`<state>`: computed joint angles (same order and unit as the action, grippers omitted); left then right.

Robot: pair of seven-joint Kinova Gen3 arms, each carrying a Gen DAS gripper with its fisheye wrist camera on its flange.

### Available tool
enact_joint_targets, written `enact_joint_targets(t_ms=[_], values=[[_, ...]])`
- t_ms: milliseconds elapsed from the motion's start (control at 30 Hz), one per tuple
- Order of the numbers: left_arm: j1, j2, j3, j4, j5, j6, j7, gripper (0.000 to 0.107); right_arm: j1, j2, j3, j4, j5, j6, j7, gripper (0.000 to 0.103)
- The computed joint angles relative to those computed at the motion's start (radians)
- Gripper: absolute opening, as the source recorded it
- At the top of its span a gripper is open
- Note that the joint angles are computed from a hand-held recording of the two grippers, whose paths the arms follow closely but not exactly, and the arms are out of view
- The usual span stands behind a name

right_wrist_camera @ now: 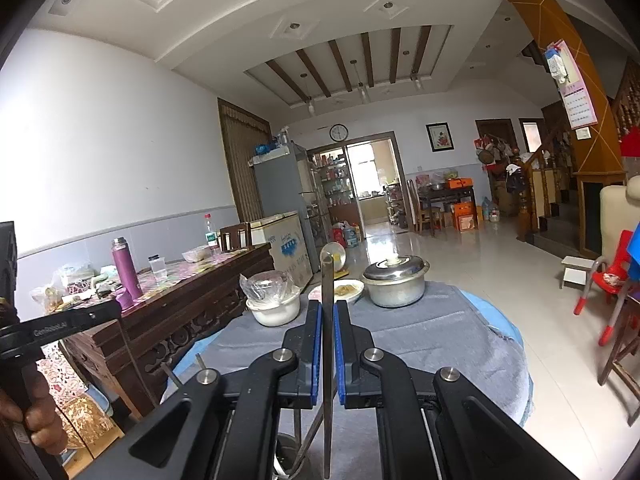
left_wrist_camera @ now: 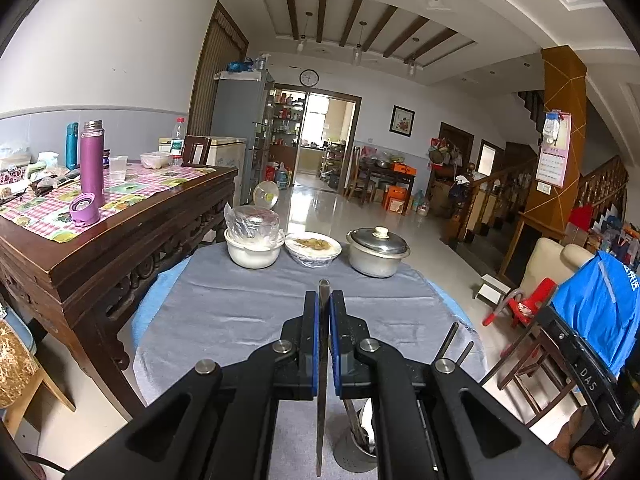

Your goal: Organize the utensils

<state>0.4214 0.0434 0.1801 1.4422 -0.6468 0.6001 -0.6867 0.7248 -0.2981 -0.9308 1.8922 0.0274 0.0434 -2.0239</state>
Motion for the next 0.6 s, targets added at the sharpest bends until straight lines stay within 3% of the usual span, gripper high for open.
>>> enact_joint_targets(t_ms=[600], values=[[0.040,0.001,0.018,-0.021,-0.104,0.022,0.072,0.005,-0.210,-0.040,0.194,0.067,-0.080,-0.070,0.057,0.007]])
